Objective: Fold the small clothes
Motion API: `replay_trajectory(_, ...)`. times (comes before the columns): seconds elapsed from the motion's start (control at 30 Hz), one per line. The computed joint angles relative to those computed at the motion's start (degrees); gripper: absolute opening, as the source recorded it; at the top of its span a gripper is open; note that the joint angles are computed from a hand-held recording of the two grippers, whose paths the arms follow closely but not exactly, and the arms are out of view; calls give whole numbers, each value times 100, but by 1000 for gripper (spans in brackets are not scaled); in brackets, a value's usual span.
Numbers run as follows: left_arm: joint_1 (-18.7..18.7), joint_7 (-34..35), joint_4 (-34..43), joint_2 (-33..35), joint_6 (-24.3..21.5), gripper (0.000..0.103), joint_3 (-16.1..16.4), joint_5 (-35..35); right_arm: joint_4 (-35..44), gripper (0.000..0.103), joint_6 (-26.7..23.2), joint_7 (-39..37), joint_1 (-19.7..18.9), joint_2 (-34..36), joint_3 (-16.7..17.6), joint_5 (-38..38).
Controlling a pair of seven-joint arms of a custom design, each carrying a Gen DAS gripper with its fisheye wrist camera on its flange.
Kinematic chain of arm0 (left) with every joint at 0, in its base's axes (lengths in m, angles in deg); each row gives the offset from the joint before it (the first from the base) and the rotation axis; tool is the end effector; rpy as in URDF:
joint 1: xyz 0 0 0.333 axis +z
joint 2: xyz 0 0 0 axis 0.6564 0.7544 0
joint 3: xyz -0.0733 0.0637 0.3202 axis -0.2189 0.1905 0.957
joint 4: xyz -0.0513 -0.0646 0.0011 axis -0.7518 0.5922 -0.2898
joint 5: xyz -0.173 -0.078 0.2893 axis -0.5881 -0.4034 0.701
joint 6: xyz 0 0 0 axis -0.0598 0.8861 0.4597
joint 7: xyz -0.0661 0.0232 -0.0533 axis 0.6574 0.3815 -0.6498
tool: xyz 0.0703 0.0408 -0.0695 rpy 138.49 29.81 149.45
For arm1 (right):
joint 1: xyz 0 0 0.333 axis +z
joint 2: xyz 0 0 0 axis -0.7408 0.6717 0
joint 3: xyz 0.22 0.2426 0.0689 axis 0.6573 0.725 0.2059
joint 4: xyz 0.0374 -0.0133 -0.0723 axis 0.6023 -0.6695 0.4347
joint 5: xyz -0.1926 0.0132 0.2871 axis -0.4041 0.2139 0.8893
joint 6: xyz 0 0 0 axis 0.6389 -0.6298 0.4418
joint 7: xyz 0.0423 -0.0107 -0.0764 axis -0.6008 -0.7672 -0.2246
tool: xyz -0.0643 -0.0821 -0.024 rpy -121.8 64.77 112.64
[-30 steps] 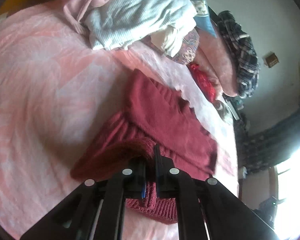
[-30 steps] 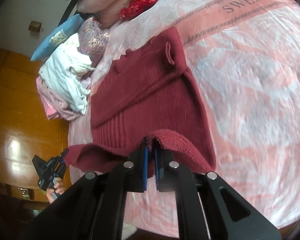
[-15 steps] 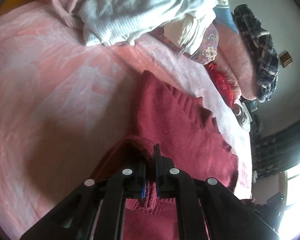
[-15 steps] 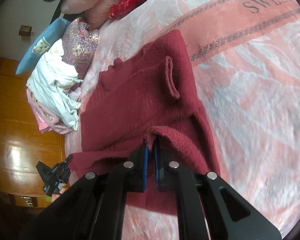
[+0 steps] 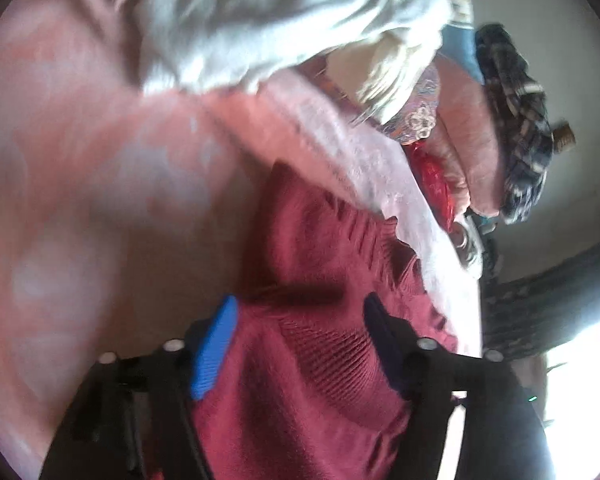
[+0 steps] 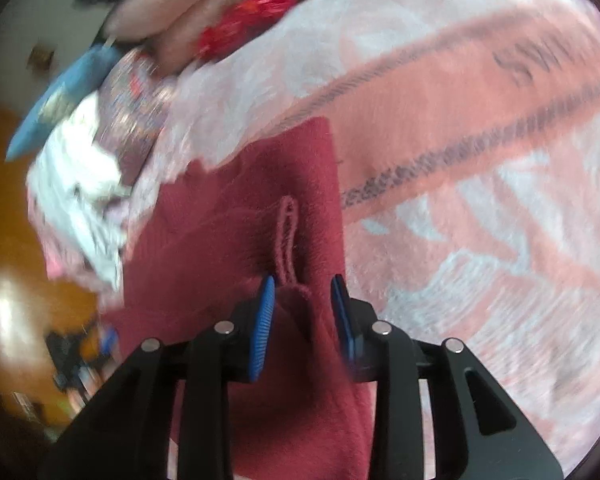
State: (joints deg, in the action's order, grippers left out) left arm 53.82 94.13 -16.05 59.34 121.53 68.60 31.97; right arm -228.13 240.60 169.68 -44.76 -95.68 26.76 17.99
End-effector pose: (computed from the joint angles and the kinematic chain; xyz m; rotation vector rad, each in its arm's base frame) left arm 0.7422 -0.0137 0.4830 1.8222 -1.9759 1.0566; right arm 0.4313 0.0114 0.5090 -0.9765 2.3376 -0.0775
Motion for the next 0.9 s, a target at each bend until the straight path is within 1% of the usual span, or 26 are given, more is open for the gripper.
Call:
replay_trajectory(0.03,-23,178,5,-40,38,71,16,101,59,38,-143,-19,-55,-34,61,-217)
replay_trajectory(0.07,-48,311,0,-71,51,72,43,204,139,43,-312,-73,-96,-67,120,-457)
replay_trajectory(0.1,-67,514,-73,-138,105,73,69,317,211,51,-446,-201,-69,-83,130,-586)
replay_trajectory(0.13,-78,643,-130,-175,171,75,84,375,268,66,-534,-332,-18,-75,121,-631)
replay_trajectory(0.2,-123,863,-279,-260,367,76,142,521,369,67,-649,-494,41,-24,163,-769)
replay_trajectory(0.23,-141,1007,-475,-349,613,77,167,571,389,67,-692,-542,63,5,152,-771)
replay_trajectory(0.3,-155,1163,-631,-397,854,78,180,638,437,69,-730,-568,108,156,127,-702)
replay_trajectory(0.4,-185,1288,-712,-380,934,79,184,762,521,70,-804,-584,138,391,97,-650)
replay_trajectory(0.47,-180,1424,-850,-420,988,79,131,757,584,70,-792,-634,185,559,83,-608)
replay_trajectory(0.53,-254,1588,-1027,-493,1139,79,136,855,685,69,-835,-569,188,690,139,-787)
replay_trajectory(0.6,-337,1748,-1261,-587,1381,79,153,972,859,56,-1037,-161,90,823,313,-1552)
replay_trajectory(0.63,-381,1787,-1381,-629,1504,79,172,1035,982,42,-1215,22,68,895,385,-1989)
replay_trajectory(0.67,-404,1816,-1475,-667,1572,79,177,1081,1040,33,-1302,140,82,918,404,-2269)
replay_trajectory(0.7,-428,1863,-1561,-695,1632,78,179,1133,1050,28,-1322,167,117,904,390,-2417)
replay_trajectory(0.73,-473,1915,-1691,-744,1736,73,200,1224,1032,20,-1303,125,161,879,346,-2415)
replay_trajectory(0.77,-474,2026,-1809,-789,1828,66,176,1258,979,17,-1254,41,195,820,294,-2366)
replay_trajectory(0.8,-441,2174,-1883,-819,1841,47,121,1251,910,14,-1192,-29,216,746,252,-2304)
replay_trajectory(0.83,-433,2286,-1932,-853,1806,36,100,1279,834,11,-1122,-119,231,651,203,-2194)
replay_trajectory(0.87,-433,2360,-2053,-926,1931,34,101,1277,745,9,-1047,-217,239,546,158,-2065)
replay_trajectory(0.9,-397,2466,-2166,-995,2057,27,69,1218,669,7,-949,-303,247,454,130,-1932)
